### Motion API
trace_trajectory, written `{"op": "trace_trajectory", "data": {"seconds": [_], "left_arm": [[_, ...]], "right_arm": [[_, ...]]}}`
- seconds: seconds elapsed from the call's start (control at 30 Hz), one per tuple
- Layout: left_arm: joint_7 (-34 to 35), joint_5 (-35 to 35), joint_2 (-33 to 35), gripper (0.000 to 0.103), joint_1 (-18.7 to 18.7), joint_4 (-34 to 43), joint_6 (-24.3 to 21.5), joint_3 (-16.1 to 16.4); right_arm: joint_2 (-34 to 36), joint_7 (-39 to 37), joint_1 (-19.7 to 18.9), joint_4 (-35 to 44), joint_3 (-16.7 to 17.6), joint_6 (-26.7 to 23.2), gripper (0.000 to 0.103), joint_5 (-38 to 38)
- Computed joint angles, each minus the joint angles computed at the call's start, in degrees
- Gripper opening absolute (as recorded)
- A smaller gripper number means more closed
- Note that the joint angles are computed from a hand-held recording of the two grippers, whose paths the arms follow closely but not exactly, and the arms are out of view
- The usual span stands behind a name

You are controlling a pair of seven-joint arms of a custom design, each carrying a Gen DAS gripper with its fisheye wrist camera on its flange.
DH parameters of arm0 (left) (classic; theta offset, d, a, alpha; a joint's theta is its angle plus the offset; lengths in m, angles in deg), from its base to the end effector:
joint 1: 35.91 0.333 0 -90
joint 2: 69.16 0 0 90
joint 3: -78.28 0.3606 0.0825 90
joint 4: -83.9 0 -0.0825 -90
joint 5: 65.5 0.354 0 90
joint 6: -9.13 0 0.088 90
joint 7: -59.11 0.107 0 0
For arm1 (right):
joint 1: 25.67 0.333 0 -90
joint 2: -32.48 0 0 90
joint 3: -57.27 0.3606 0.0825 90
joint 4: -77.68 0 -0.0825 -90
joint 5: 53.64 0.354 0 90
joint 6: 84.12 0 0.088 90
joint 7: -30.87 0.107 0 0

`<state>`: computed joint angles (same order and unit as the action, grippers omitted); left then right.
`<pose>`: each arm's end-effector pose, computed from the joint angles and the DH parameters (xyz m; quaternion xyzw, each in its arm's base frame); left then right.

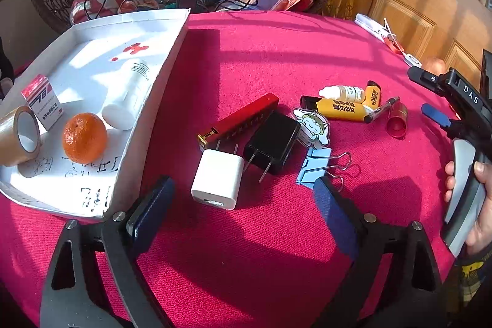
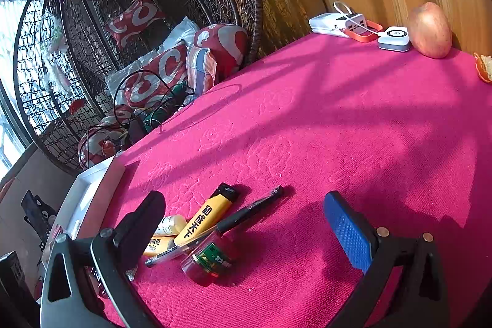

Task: Organize rigid objects
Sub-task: 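Move both open tools back over the remaining items on the table, then grasp the white charger cube with the left tool while the right tool grasps the red-green can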

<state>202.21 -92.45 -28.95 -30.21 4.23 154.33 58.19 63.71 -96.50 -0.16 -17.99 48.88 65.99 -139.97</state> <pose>0.7589 -0.1093 0.4106 -0.3891 0.8528 -0.3386 0.0812 0.6564 0.2448 0.3726 -0.2882 0.8178 -0.3170 0.3843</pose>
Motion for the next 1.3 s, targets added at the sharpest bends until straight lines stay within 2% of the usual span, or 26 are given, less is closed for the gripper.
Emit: {"op": "trace_trajectory", "data": {"seconds": [0.07,0.13,0.2,0.43,0.53,0.67,0.77,0.83,0.87,0.9,0.97,1.0,1.1,1.17,1.2,1.23,1.27,1.3], "left_arm": [[-0.2,0.1,0.3,0.068,0.1,0.4,0.0,0.1],[0.1,0.1,0.6,0.062,0.5,1.1,-0.9,0.0],[0.9,-0.3,0.7,0.049,1.1,1.4,-1.6,-0.4],[2.0,-0.1,0.3,0.047,0.2,0.9,0.3,-0.2],[4.4,1.9,-0.4,0.045,-1.1,-1.7,4.9,0.2],[6.3,1.4,-1.0,0.042,0.4,-3.0,4.8,-1.4],[6.8,-0.1,-1.1,0.042,1.5,-3.2,4.1,-2.2],[6.9,-1.1,-1.1,0.042,2.0,-2.9,3.2,-2.5],[7.1,-1.6,-1.0,0.042,2.2,-2.6,2.6,-2.6],[7.4,-2.3,-1.1,0.042,2.5,-2.7,2.4,-2.8],[8.1,-3.5,-1.2,0.042,2.8,-2.8,2.0,-3.0],[8.6,-4.1,-1.5,0.042,3.0,-3.1,1.9,-3.2],[10.3,-5.7,-2.1,0.042,3.5,-4.1,1.9,-3.4],[10.8,-6.5,-2.5,0.042,3.4,-4.5,2.0,-3.2],[11.0,-6.9,-2.6,0.042,3.4,-4.7,2.1,-3.1],[11.3,-7.3,-2.8,0.042,3.4,-5.0,2.3,-3.1],[11.7,-7.8,-3.0,0.042,3.5,-5.2,2.4,-3.2],[12.0,-8.3,-3.1,0.042,3.7,-5.5,2.5,-3.2]], "right_arm": [[0.1,-0.3,-0.1,0.1,0.0,0.2,0.103,0.1],[0.2,-0.4,-0.1,0.2,0.0,0.5,0.103,0.2],[0.2,-0.5,-0.2,0.2,0.0,0.8,0.103,0.5],[0.4,-1.2,-0.2,0.3,-0.3,1.6,0.103,1.6],[0.5,-1.5,0.0,0.4,-0.5,1.6,0.103,1.8],[0.0,-1.0,0.1,-0.1,-0.7,2.1,0.103,0.2],[-0.2,-10.1,-1.2,0.4,0.2,4.4,0.103,2.0],[-0.4,-16.1,-1.3,0.9,0.2,6.9,0.103,0.7],[-0.3,-21.4,-1.2,1.3,0.6,7.1,0.103,1.6],[-0.1,-28.6,-0.8,1.7,1.2,5.3,0.103,4.5],[1.5,-45.9,-1.4,3.8,3.6,1.6,0.103,14.5],[2.5,-51.4,-2.2,4.7,4.5,1.5,0.102,18.1],[4.7,-59.9,-3.5,6.8,5.8,2.1,0.088,25.3],[6.0,-65.9,-4.8,8.2,7.2,2.8,0.063,30.2],[6.4,-67.8,-4.9,8.7,7.3,2.8,0.057,31.6],[6.6,-69.1,-4.5,8.9,7.1,2.7,0.045,32.5],[6.4,-68.9,-3.7,8.6,6.1,3.3,0.04,32.5],[6.1,-67.6,-2.7,8.0,4.6,4.5,0.04,31.9]]}}
